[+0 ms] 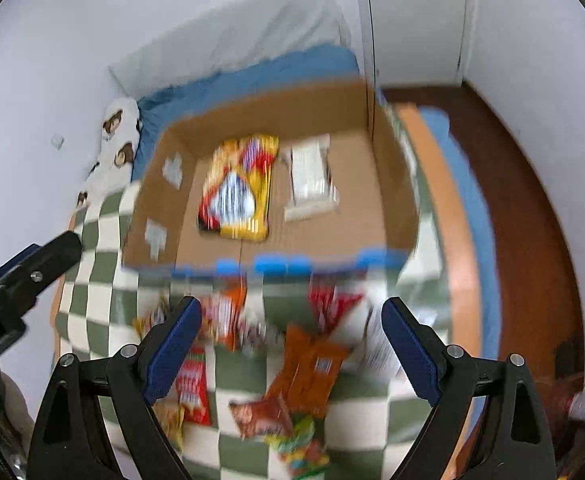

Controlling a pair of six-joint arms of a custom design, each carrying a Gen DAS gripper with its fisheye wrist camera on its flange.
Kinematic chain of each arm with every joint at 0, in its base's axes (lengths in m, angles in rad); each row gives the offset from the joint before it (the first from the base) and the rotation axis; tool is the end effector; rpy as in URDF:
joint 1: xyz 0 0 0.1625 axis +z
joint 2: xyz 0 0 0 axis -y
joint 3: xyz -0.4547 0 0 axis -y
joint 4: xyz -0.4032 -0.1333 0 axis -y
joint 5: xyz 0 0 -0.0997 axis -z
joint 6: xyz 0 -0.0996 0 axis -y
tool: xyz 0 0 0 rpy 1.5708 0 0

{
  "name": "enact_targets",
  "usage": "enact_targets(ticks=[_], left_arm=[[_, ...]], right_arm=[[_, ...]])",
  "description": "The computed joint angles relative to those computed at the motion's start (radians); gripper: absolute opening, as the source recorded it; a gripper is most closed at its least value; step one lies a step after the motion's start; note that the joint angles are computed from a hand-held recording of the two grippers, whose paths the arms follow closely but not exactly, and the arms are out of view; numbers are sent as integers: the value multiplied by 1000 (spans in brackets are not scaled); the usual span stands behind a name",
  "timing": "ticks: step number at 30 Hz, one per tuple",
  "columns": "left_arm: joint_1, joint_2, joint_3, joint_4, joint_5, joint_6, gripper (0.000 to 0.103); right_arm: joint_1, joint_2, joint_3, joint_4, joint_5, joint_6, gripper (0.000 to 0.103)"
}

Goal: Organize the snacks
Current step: 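Grasp the yellow puff bag with the left tool while the right tool grasps the orange packet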

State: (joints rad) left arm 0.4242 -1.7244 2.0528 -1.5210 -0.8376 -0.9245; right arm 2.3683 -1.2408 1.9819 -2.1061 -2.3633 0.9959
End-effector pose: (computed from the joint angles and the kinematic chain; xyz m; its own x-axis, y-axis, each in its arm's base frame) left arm -0.2617 -0.3376 0.3762 -0.7247 0.1637 -0.6693 0.4457 0.8522 -0.2741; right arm 0.4215 -0.3242 0.2316 -0.7979 0.2454 0.5505 -0.0567 0.8787 -0.4739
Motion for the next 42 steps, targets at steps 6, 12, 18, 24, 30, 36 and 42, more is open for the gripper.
enact_targets(ticks=[6, 12, 18, 24, 30, 36, 42], left_arm=[[41, -154, 99, 280, -117, -148, 90], [265, -330, 191, 272, -348, -279, 90], [542, -484, 304, -23, -495, -389, 90], [593, -395, 353, -184, -463, -382, 83], [444, -222, 341, -119, -309, -237, 58], [255, -131, 366, 36, -205, -23, 58], [316, -199, 406, -14, -302, -101, 66]], right_arm=[[-38, -16, 150, -81, 138, 75, 94], [-87, 1, 226, -129, 182, 99, 94], [-120, 39, 245, -174, 189, 98, 94], [-159, 96, 252, -263, 161, 92, 94], [-215, 147, 260, -317, 146, 105, 89], [-206, 165, 237, -217, 139, 18, 64], [-178, 187, 211, -80, 174, -70, 65]])
